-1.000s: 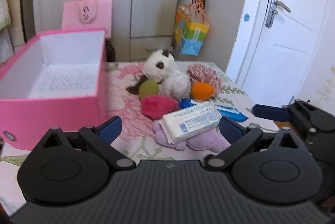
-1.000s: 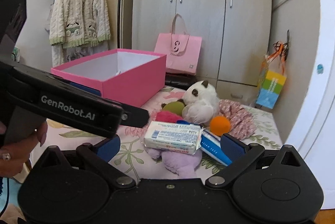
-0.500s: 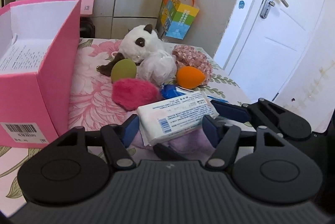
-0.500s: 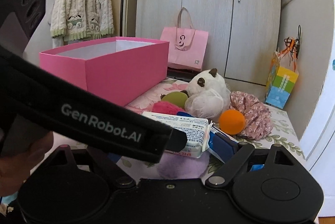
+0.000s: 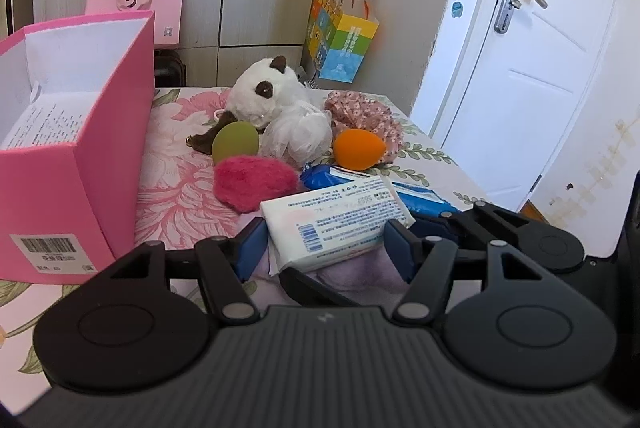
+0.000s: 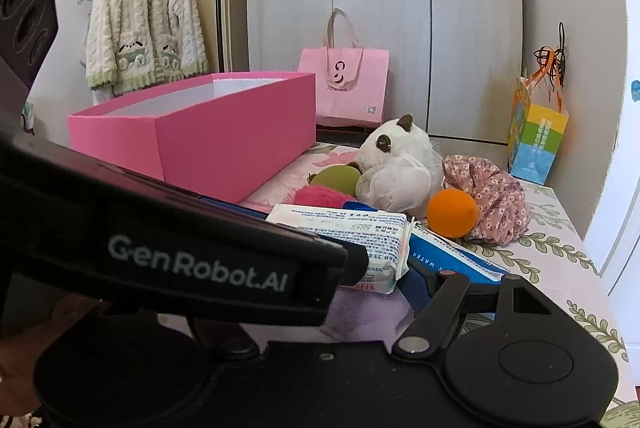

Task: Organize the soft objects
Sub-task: 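Carry the soap bar with the left gripper over the pink shoebox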

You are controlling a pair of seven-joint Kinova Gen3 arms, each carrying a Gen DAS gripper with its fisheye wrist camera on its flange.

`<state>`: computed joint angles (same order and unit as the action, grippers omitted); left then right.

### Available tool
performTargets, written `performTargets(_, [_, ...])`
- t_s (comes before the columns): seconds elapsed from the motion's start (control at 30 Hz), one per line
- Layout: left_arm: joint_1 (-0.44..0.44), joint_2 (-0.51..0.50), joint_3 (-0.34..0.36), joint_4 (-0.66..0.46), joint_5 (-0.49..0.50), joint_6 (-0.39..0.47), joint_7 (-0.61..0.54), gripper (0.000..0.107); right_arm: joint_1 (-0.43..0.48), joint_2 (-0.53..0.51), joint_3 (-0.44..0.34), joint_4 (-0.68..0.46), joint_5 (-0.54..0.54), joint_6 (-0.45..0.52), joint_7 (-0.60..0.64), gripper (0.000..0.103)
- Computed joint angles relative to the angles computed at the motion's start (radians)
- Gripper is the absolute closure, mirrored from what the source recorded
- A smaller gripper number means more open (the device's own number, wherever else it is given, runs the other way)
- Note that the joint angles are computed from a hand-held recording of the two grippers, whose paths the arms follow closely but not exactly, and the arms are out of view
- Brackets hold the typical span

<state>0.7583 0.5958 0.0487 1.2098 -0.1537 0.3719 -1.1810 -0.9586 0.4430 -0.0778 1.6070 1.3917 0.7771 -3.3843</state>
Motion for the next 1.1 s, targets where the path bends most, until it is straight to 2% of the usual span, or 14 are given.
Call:
performTargets(0.23, [0.005,-0.065,-0.006,0.062,-0.014,0.015,0.003,0.043,-0.018,-0.017,-0.017,-0.036,-0.066,0.018,0.071,0.024])
performTargets(0.57, [-0.039,-0.181,0.018,0.177,-0.019,0.066,0.046,0.043,-0.068,0.0,-0.01,-0.156,-0.24,0.023,0.24,0.024])
performTargets(0.83, [-0.134,-0.28,0.077,0.241,0.012,0.115,0.023,0.044,-0.128,0.051,0.017,-0.337,-0.4,0.083,0.454,0.024])
performTargets(1.1, [-0.202,-0.331,0.101,0.203,0.02,0.22,-0.023,0.044,-0.16,0.115,0.059,-0.536,-0.529,0.121,0.668,0.024])
